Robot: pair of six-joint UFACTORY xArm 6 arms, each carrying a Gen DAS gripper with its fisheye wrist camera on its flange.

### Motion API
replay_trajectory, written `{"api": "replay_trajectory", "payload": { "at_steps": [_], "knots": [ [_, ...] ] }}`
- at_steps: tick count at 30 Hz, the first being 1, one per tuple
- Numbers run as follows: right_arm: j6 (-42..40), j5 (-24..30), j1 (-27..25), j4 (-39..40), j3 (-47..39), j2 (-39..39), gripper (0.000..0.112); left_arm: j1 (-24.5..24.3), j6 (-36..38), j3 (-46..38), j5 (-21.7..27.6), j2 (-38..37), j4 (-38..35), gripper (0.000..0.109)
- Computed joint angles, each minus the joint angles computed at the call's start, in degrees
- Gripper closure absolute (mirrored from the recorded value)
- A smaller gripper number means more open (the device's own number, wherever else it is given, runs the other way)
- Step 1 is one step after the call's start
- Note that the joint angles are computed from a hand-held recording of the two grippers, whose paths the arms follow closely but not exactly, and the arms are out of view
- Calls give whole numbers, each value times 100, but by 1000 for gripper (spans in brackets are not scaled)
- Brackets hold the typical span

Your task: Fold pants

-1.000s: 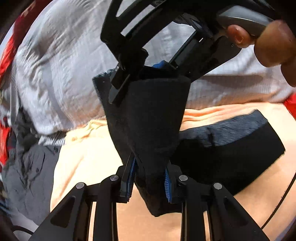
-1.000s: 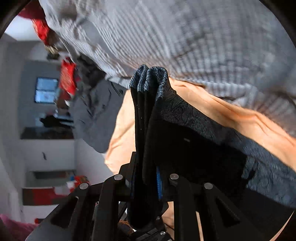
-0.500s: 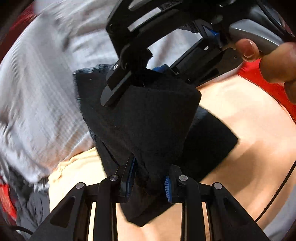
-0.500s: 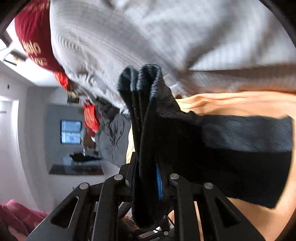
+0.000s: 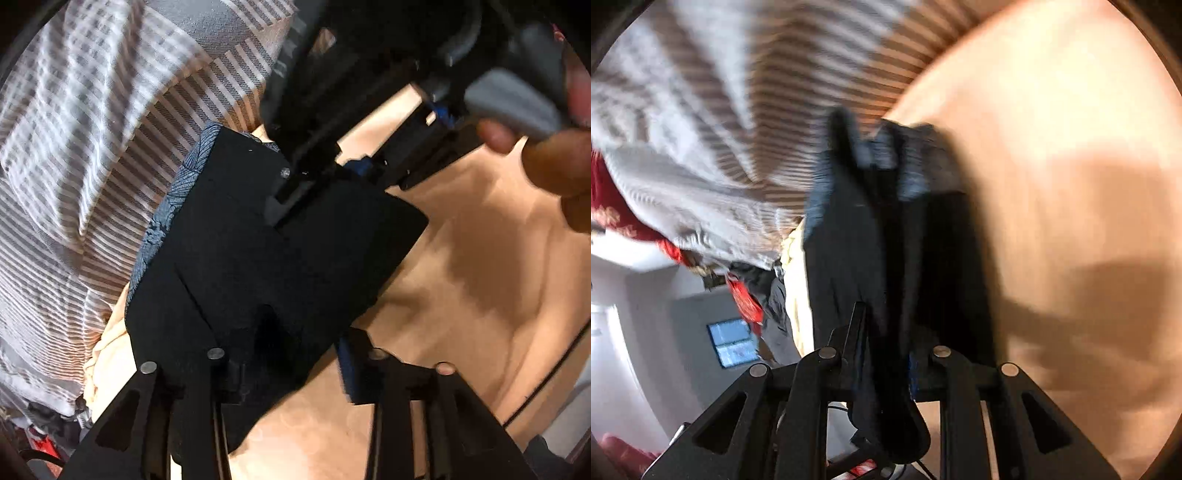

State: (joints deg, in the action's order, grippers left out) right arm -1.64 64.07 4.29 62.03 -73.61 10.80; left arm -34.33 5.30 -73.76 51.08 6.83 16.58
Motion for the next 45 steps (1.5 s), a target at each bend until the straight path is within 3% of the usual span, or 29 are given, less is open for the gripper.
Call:
{"api": "replay_trajectory", "payload": {
  "at_steps": [4,8,12,14,16,18,20,21,26,28,29,32,38,41,45],
  "knots": [
    [548,-46,36,-612,-139,-127,80,368,252,293,-21,-528,-484,53],
    [1044,-95,156,-2058,-769,-125,77,898,-346,161,187,-704,-534,53],
    [1082,-259,331,-2380,-1752,457,77,1738,-936,-800,937,8,-1572,53],
    [1311,-150,491,-2826,-2430,912,77,2102,-1136,-1215,1264,442,-2070,53],
    [1566,111,603,-3207,-3307,1521,77,2195,-1314,-1376,1383,629,-2108,53],
    [1608,307,705,-3620,-3752,1807,83,2239,-1350,-1261,1301,620,-2245,53],
    [1496,492,764,-4119,-3744,1788,109,2239,-1367,-1082,1282,575,-2319,53],
    [1533,588,832,-4388,-3789,1808,109,2227,-1353,-952,1296,534,-2370,53],
    [1775,563,662,-4424,-2895,1227,112,2095,-1307,-431,1063,285,-2214,52],
    [1772,510,621,-4290,-2470,814,112,2078,-1292,-306,1031,198,-2315,47],
    [1773,505,633,-4279,-2313,652,106,2064,-1302,-247,1017,152,-2357,45],
    [1709,511,766,-4305,-1812,117,106,2022,-1333,-84,919,54,-2318,44],
    [1689,297,1162,-4750,-839,-525,103,1966,-1384,-221,1078,88,-2302,44],
    [1702,102,1106,-4770,-504,-740,103,1975,-1328,-485,1144,298,-2247,44],
    [1713,206,1087,-4810,-522,-760,103,1983,-1331,-456,1115,290,-2285,33]
  ]
}}
